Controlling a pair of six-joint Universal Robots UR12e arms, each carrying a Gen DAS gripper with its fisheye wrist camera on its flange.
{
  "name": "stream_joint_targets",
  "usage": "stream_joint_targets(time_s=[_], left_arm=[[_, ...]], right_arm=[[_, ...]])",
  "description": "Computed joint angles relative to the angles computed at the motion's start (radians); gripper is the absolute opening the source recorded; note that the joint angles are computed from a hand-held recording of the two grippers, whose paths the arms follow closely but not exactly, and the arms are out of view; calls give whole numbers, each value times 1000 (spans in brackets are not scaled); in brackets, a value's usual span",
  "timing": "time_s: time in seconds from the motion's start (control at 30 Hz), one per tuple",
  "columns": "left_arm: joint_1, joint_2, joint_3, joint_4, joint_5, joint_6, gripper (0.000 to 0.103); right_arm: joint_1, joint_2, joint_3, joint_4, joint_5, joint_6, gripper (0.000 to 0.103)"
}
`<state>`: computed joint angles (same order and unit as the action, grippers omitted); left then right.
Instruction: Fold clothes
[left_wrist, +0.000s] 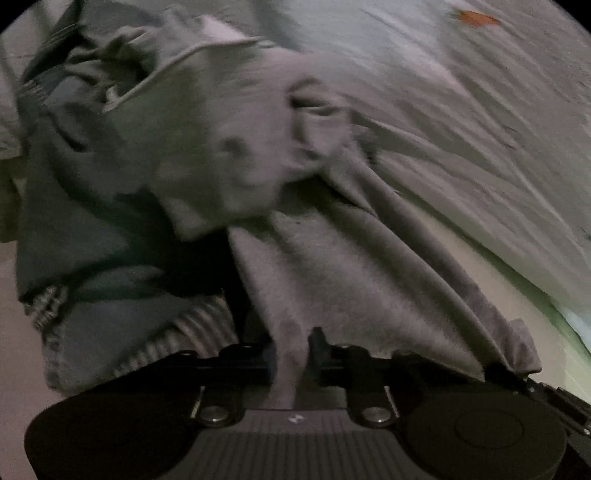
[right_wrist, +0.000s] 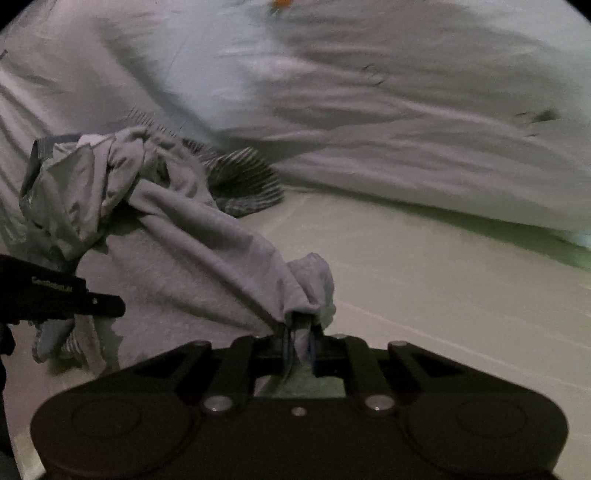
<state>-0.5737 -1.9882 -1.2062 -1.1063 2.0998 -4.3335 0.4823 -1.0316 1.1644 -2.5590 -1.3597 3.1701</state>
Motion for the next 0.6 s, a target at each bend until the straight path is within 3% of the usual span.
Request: stream_joint_targets(time_s=[0.17,0.33,0.5,0.6], left_arm=[[-44,-35,51,39,-38,73,9],[-96,-97,132,69,-90,165,9],[-144,-162,223,73,-149,191,9],[-168,-192,265,93,-172,187,10]], right_arm=[[-23,-115,154,-119,-114,32,10],[-58,-253,326,-209,-293,72,10],[-123,-375,468,-237,-487,87,10],[-176,-436,527,-206,-573,130,10]])
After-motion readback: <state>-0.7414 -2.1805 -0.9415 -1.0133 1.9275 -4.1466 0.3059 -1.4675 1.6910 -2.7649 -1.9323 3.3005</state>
